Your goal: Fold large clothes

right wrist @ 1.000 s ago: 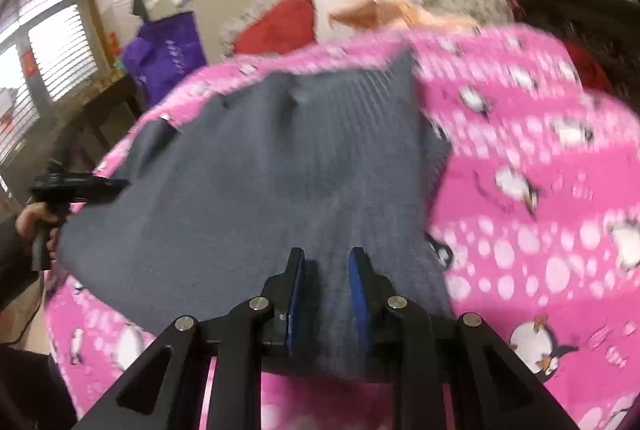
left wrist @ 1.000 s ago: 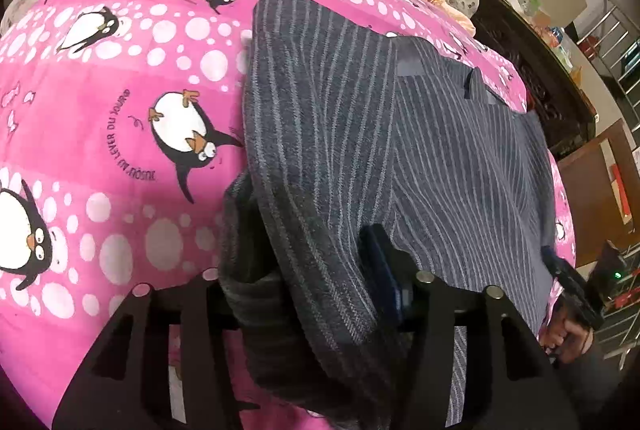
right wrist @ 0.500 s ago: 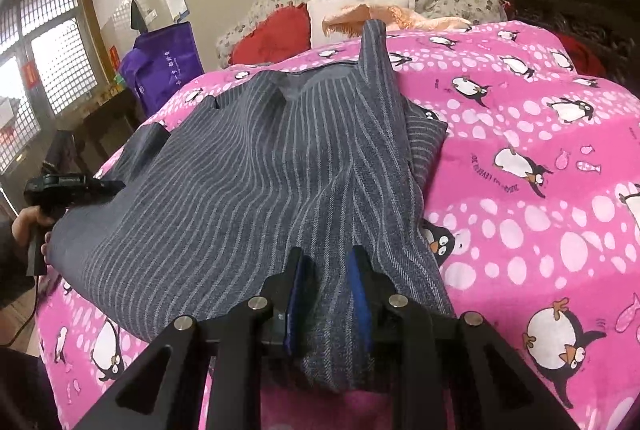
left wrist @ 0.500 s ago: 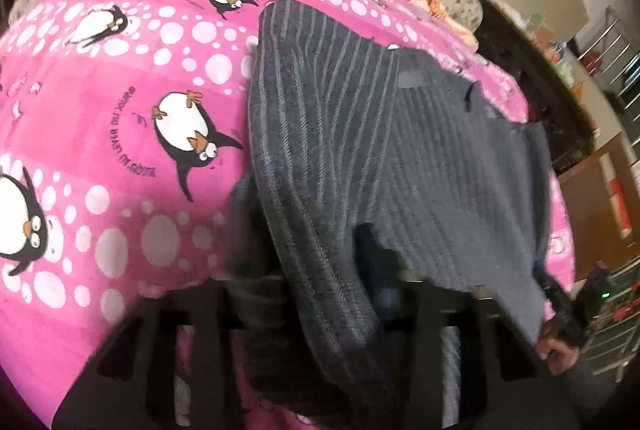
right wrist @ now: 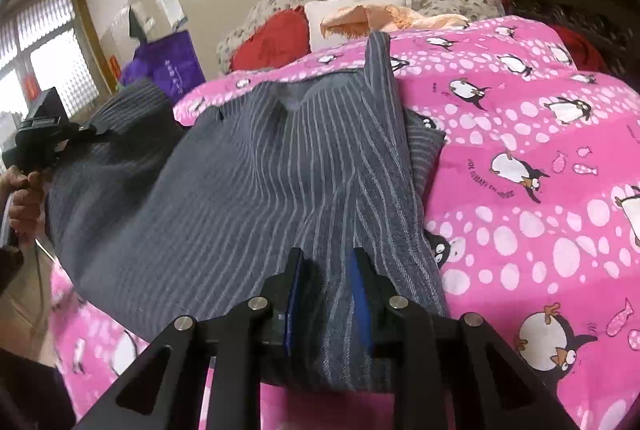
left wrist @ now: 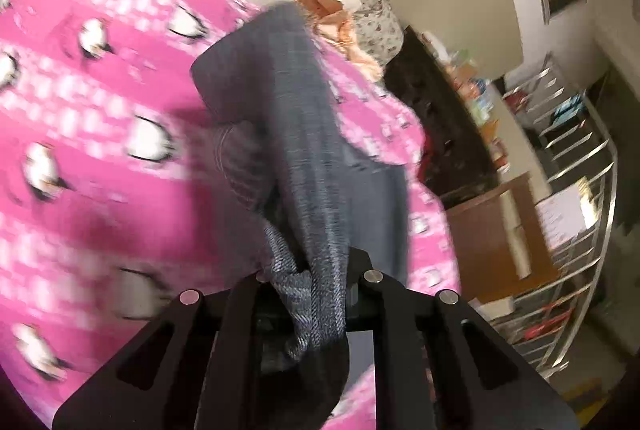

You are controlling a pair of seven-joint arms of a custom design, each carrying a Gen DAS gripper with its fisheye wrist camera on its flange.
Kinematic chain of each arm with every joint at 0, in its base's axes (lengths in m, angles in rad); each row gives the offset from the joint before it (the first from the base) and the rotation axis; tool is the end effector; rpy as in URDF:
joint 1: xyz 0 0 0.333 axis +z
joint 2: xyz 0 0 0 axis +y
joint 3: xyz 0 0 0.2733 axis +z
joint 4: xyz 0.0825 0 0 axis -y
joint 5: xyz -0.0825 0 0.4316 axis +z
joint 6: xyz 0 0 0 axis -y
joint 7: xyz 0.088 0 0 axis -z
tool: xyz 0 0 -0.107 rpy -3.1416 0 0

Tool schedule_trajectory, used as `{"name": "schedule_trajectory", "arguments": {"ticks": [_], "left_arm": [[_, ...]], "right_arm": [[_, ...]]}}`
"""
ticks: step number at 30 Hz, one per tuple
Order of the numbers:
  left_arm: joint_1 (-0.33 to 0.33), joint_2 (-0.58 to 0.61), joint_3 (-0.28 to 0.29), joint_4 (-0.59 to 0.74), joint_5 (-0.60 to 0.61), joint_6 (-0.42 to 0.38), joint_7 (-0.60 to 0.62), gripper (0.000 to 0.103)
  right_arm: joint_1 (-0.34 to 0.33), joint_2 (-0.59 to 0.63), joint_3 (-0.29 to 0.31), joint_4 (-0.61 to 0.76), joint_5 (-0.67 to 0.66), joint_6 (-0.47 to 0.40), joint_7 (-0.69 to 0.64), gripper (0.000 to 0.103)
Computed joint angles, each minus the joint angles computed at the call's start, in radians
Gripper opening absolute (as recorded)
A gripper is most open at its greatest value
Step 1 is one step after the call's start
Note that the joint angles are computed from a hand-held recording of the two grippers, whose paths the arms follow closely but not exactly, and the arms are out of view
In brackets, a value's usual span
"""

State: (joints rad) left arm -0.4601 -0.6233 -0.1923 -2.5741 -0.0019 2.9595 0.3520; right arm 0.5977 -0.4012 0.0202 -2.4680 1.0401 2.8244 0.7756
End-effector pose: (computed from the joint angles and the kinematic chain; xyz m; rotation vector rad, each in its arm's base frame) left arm 0.3771 -0.2947 0.5316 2.3751 -1.3415 1.4963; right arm 0.4437 0.2623 0.4452 -1.9167 1.0963 -0.1118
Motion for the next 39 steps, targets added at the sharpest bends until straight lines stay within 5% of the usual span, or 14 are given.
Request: {"name": "schedule_trajectory", "arguments": {"ticks": [7,12,17,19,24,31,34,39], "left_arm": [[0.213,0.222,-0.191,0.207,0.059,0.104,-0.317,0.01],[0.338,0.389,-0.311,0.424,0.233,-0.025,-0.506,0.01],[0.315,0.649,-0.339,0.715,0.467,-0.188,-0.585,0.01],[0.263,0.779,-0.318,0.85,0.588,-0.18,-0.59,0.0],[0.153,0.935,-0.284,1.073,0.606,-0.303,-0.447,0.0],[0.139,0.664,-0.209,0.842,0.512,-0.422,-0.298,0.001],[0.123,0.504,-0.156,0.659,0.469,-0.453,-0.294,0.001],[0.112,0.298,-0.123,0.341,0.342,-0.378,-0.348,0.001]], "right_arm": [[-0.006,-0.059,-0.049,-0.013,0.039,-0.031,-0.075,0.022],[-0.034,-0.086,-0.077,-0.025,0.06,-0.06,-0.117,0.022],[-0.066,-0.044,-0.077,-0.027,0.074,-0.05,-0.117,0.022],[-0.078,-0.007,-0.094,-0.021,0.106,-0.089,-0.1,0.022],[-0.129,0.017,-0.117,-0.01,0.235,-0.221,-0.124,0.022],[-0.175,0.011,-0.063,-0.014,0.215,-0.218,-0.092,0.022],[-0.204,-0.02,-0.012,-0.027,0.101,-0.128,0.018,0.022],[-0.146,-0.153,-0.035,-0.051,0.042,-0.092,0.063,0.03]]}}
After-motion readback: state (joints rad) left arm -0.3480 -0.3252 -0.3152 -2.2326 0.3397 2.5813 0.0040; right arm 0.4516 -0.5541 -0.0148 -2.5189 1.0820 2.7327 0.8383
